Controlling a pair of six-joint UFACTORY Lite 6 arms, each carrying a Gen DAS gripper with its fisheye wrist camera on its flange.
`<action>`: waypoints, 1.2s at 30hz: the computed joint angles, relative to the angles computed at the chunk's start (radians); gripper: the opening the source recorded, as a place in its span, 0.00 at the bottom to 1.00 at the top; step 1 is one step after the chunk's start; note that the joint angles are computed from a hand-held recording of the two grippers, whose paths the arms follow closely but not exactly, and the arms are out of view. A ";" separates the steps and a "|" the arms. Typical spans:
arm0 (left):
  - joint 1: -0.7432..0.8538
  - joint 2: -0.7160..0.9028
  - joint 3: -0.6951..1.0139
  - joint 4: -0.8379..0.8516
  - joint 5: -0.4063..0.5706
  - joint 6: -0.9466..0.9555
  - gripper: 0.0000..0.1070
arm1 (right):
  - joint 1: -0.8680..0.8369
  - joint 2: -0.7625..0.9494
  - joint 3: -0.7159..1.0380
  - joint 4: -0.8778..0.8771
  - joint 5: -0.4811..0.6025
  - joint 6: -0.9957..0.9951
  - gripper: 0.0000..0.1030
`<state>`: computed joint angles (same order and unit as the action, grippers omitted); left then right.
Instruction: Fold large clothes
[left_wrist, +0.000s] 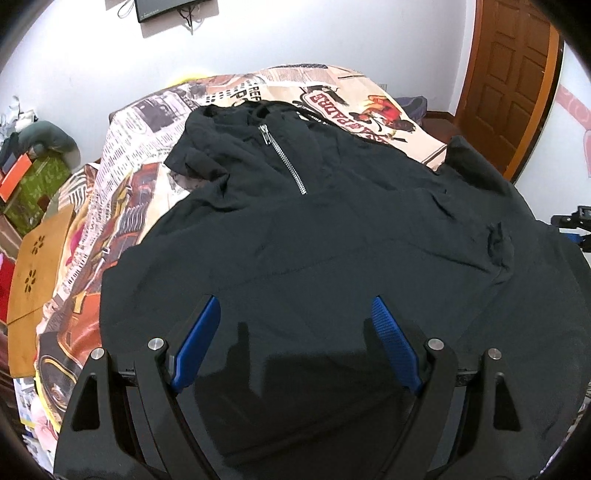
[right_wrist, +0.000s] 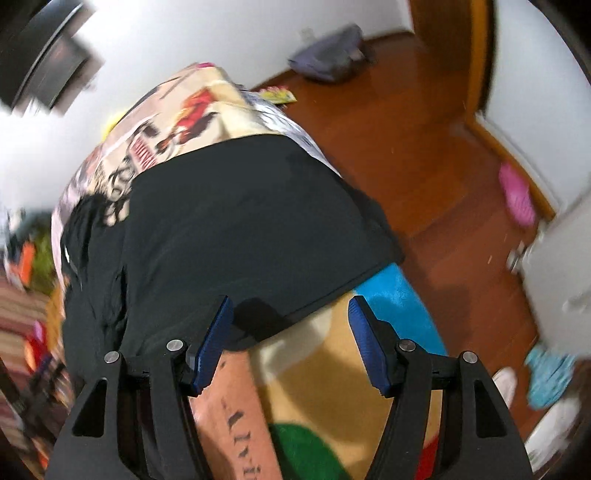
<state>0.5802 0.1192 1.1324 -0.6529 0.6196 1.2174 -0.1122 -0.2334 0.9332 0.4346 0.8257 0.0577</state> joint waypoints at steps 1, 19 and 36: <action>-0.001 0.004 0.000 0.000 -0.001 0.000 0.78 | -0.024 0.019 -0.008 0.043 -0.005 -0.023 0.59; 0.029 -0.018 -0.028 -0.034 -0.015 0.056 0.78 | 0.092 0.095 0.117 -0.179 -0.057 0.210 0.10; 0.204 -0.065 0.046 -0.138 0.160 0.169 0.78 | 0.768 0.276 0.834 -0.636 0.185 0.519 0.07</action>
